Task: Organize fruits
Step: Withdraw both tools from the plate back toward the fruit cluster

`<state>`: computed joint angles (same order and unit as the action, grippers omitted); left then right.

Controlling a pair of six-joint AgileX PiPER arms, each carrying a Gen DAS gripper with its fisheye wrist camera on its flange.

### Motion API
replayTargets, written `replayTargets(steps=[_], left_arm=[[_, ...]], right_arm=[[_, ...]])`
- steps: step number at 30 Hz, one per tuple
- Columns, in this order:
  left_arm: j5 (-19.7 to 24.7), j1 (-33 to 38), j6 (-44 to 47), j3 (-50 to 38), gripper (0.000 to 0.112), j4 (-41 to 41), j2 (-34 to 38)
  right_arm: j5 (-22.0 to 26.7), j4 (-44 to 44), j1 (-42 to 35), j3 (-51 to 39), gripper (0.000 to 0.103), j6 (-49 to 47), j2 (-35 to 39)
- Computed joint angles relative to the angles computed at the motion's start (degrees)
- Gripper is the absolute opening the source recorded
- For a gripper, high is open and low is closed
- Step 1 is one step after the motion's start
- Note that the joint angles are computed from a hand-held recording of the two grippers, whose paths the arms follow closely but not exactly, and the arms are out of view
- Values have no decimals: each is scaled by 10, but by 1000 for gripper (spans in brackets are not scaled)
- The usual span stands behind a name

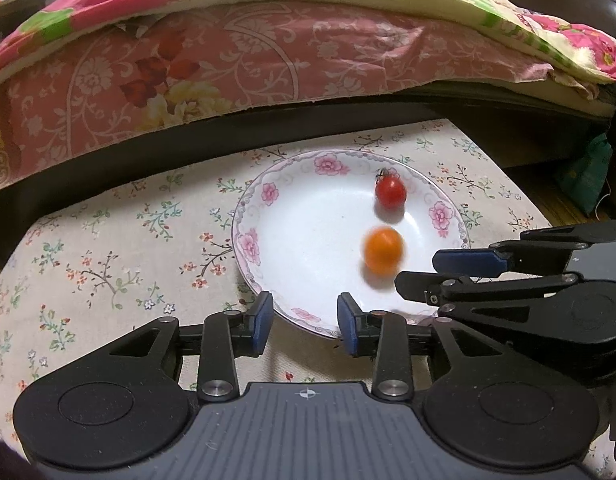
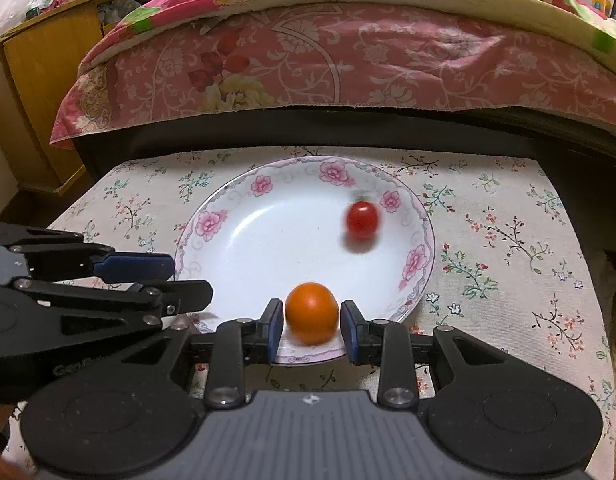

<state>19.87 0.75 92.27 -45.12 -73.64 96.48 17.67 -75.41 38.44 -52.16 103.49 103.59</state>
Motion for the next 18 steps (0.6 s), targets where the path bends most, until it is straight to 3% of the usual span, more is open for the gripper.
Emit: replayTargets(steps=[18], left_arm=[[19, 39, -25, 3, 49, 38, -27]], right_arm=[[6, -6, 19, 2, 32, 14, -14]])
